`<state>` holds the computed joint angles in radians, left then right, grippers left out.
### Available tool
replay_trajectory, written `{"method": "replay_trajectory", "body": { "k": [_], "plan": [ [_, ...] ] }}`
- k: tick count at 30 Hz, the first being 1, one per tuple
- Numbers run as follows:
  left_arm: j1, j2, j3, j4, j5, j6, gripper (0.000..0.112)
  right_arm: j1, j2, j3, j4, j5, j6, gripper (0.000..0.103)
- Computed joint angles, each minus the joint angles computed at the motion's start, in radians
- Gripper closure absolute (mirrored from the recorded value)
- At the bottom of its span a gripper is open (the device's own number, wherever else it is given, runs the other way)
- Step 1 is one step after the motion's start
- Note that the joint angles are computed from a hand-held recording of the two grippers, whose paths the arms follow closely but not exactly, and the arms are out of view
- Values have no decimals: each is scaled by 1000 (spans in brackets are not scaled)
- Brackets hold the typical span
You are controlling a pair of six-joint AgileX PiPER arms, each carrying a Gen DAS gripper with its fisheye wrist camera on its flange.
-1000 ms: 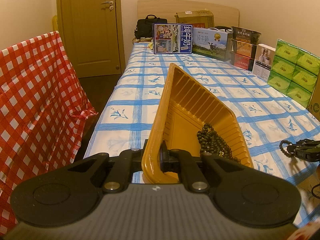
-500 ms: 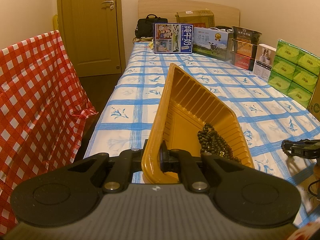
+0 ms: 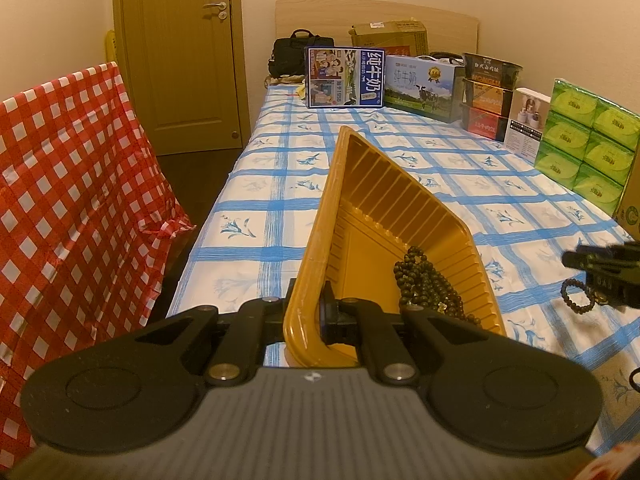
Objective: Organize jewelry
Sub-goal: 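Carry the bead bracelet into the orange tray and open the right gripper, then move the right gripper to the remaining bead bracelet and grasp it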
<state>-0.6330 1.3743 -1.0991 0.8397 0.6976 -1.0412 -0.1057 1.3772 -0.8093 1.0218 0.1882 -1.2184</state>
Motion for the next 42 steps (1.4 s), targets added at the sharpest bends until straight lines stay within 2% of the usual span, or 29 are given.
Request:
{"method": "replay_trajectory", "body": {
  "k": [7, 15, 19, 21, 22, 24, 25, 27, 30, 35, 37, 42],
  "plan": [
    [0, 0, 0, 0, 0, -1, 105, 126, -22, -51, 31, 111, 16, 84],
    [0, 0, 0, 0, 0, -1, 105, 239, 29, -77, 22, 121, 15, 84],
    [-1, 0, 0, 1, 1, -2, 105, 246, 43, -74, 71, 132, -33, 84],
    [-1, 0, 0, 1, 1, -2, 105, 239, 51, -70, 145, 144, -106, 82],
    [-1, 0, 0, 1, 1, -2, 105, 232, 50, -70, 155, 155, -116, 79],
    [-1, 0, 0, 0, 1, -1, 105, 222, 45, -62, 204, 154, -160, 43],
    [-1, 0, 0, 0, 1, -1, 105, 213, 32, -49, 253, 154, -209, 38],
    [-1, 0, 0, 2, 1, -3, 105, 197, 10, -32, 287, 143, -243, 37],
    [-1, 0, 0, 2, 0, -1, 105, 167, -27, -1, 271, 101, -211, 37],
    [-1, 0, 0, 2, -1, -2, 105, 98, -82, 51, 49, 41, 30, 37],
    [0, 3, 2, 6, -5, -6, 105, 81, -107, 89, -77, -22, 168, 37],
    [0, 8, 0, 8, -9, -5, 105, -47, -131, 136, -108, -20, 191, 37]
  ]
}}
